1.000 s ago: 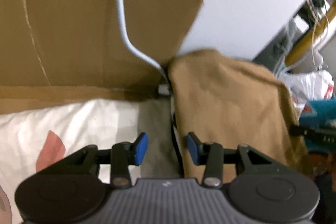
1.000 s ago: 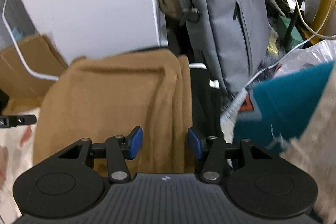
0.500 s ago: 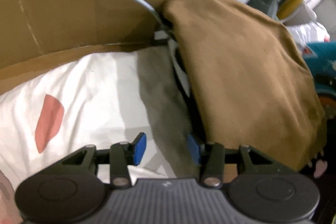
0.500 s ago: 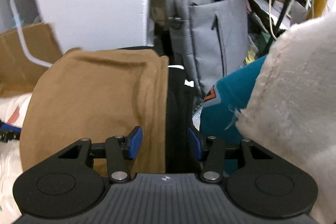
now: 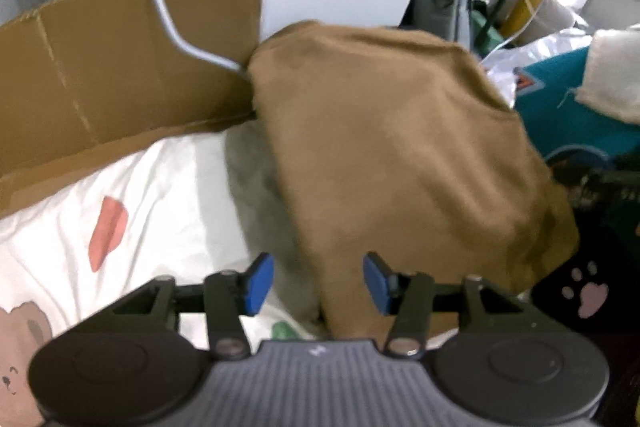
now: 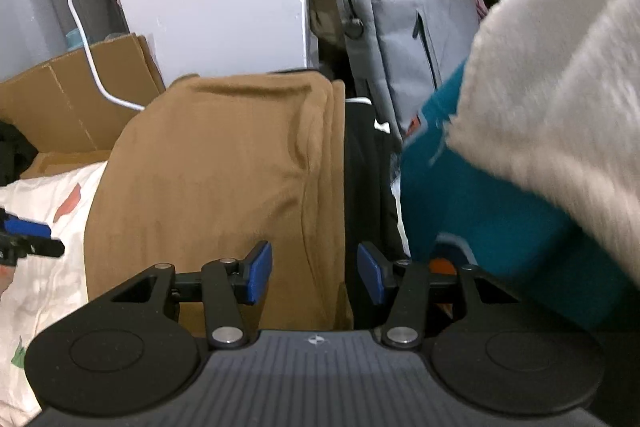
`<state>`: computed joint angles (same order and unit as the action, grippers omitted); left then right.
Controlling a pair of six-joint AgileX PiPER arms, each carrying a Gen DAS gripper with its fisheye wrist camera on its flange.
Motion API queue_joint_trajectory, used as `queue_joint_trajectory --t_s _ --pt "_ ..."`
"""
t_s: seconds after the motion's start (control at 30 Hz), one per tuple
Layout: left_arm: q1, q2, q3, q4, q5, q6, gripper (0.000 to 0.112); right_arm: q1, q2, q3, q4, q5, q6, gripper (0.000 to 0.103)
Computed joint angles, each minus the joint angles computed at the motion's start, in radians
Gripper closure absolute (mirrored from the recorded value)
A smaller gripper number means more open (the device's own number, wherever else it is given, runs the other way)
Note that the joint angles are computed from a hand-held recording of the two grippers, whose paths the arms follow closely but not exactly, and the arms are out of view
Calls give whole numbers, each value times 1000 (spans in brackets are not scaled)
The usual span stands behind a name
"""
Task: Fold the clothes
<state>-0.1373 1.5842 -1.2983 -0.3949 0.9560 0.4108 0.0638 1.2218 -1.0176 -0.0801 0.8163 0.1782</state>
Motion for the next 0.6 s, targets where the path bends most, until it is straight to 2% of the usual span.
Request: queue_joint_trajectory --t_s 0.1,0.27,0.47,0.6 --pt "-35 36 5 25 -52 4 54 -20 10 18 2 -24 -4 50" --pt "-56 80 32 91 -105 -92 55 -77 7 65 43 -68 -37 51" --pt "-18 79 131 71 -139 -71 55 -130 -26 115 68 -73 -75 51" --pt "8 47 181 85 -124 -82 55 -122 -54 134 27 -58 -34 51"
